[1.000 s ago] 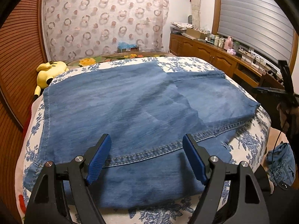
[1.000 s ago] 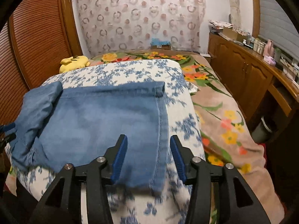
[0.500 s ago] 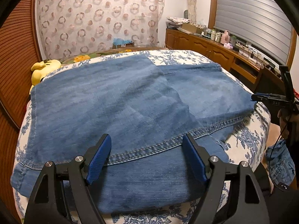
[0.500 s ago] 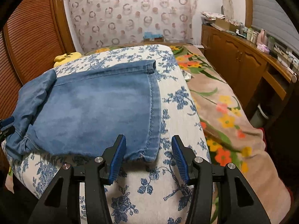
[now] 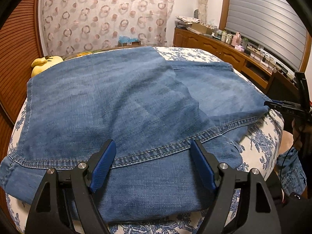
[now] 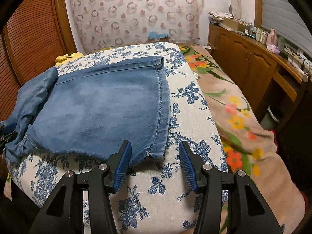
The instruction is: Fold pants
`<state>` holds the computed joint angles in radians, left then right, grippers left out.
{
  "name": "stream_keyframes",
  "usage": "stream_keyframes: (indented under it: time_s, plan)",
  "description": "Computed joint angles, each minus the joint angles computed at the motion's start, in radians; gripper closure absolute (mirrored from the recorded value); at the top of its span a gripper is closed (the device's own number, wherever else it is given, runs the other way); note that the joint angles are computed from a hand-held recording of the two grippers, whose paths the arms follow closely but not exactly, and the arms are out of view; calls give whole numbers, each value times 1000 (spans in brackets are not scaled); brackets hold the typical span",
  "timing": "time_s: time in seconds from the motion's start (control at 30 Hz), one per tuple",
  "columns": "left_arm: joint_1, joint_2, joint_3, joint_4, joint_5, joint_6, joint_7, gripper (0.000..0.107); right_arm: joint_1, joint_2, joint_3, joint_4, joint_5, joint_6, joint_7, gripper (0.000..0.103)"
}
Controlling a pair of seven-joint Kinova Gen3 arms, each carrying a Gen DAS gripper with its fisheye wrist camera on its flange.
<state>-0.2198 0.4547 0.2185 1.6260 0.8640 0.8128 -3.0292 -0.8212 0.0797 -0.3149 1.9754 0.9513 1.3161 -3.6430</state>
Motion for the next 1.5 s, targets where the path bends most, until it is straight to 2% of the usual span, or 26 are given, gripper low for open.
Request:
stream_keyframes:
  time_s: [0.3, 0.33, 0.37, 0.4, 0.43, 0.47, 0.53, 0.67, 0.9, 1.23, 1.5]
  plan:
    - [-3, 2, 5, 10, 21, -14, -19, 27, -8, 10, -1, 2, 8, -1, 0, 51]
    - [-3, 3, 5, 9, 22, -13, -20, 27, -9, 11, 0, 3, 11, -4, 3, 53]
    - [-3, 3, 5, 9, 22, -13, -20, 27, -10, 13, 0, 5, 15, -4, 8, 62]
    - [-3, 3, 4, 9, 22, -12, -19, 27, -9, 15, 2, 0, 13, -2, 18, 64]
    - [-2, 3, 3, 8, 21, -11, -17, 27, -9, 17, 3, -2, 13, -3, 25, 71]
    - [-1, 3, 3, 7, 19, -9, -15, 27, -8, 12, 4, 5, 18, -16, 31, 83]
    - [-1, 3, -1, 1, 10, 2, -7, 27, 0, -8, 5, 20, 30, -57, 30, 86]
    - [0, -1, -12, -34, -23, 49, 40, 27, -3, -29, -12, 18, 84, -55, 25, 88]
    - [-37, -36, -15, -31, 44, 64, -2, 27, -13, -31, -34, -78, 242, -48, 130, 88]
    - [-72, -49, -49, -35, 104, 64, -29, 27, -12, 64, 32, -267, 391, -227, 368, 89]
    - [-108, -44, -64, -54, 128, 64, -27, 27, 3, 134, 108, -392, 409, -433, 501, 89]
